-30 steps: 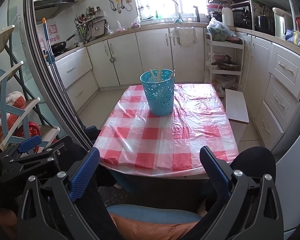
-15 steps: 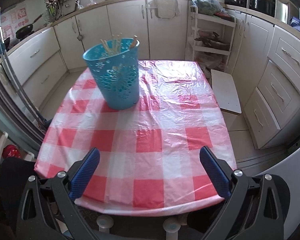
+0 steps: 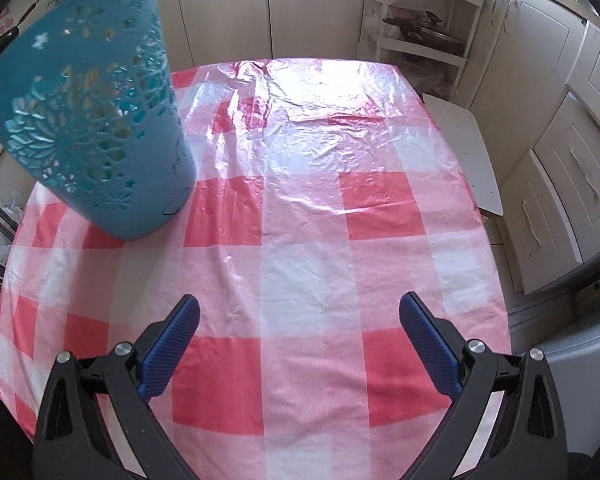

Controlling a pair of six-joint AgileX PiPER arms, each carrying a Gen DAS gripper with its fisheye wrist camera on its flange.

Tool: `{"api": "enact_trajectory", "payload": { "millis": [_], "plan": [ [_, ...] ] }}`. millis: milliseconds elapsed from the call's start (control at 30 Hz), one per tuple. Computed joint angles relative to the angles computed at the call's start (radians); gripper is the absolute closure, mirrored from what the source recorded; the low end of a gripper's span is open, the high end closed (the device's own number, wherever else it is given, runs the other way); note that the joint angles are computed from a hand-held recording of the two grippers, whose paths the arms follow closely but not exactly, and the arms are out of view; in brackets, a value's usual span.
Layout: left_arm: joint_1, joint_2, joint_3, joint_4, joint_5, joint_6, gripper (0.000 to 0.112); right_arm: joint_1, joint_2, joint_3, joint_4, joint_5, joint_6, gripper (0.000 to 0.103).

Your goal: Organize utensils

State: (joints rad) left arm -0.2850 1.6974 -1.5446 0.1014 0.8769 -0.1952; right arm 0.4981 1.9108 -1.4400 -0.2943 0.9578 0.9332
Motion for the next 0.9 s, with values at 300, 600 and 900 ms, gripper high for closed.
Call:
{"api": "enact_trajectory", "payload": {
  "millis": [300,600,900],
  "plan": [
    [0.034,0.216,-0.208,-0.067,-0.013,0.063,0.017,-0.046,0.097,-0.06,-0.019,-0.065,-0.059,0.007],
    [0.066,0.327,-0.262,-0.13,-0.043,0.075,0.017,-0.045,0.095,-0.011,-0.092,-0.165,-0.014,0.007],
    [0.051,0.312,-0.192,-0.13,-0.084,0.091,0.017,-0.044,0.093,-0.009,-0.091,-0.164,-0.013,0.007]
  ]
}}
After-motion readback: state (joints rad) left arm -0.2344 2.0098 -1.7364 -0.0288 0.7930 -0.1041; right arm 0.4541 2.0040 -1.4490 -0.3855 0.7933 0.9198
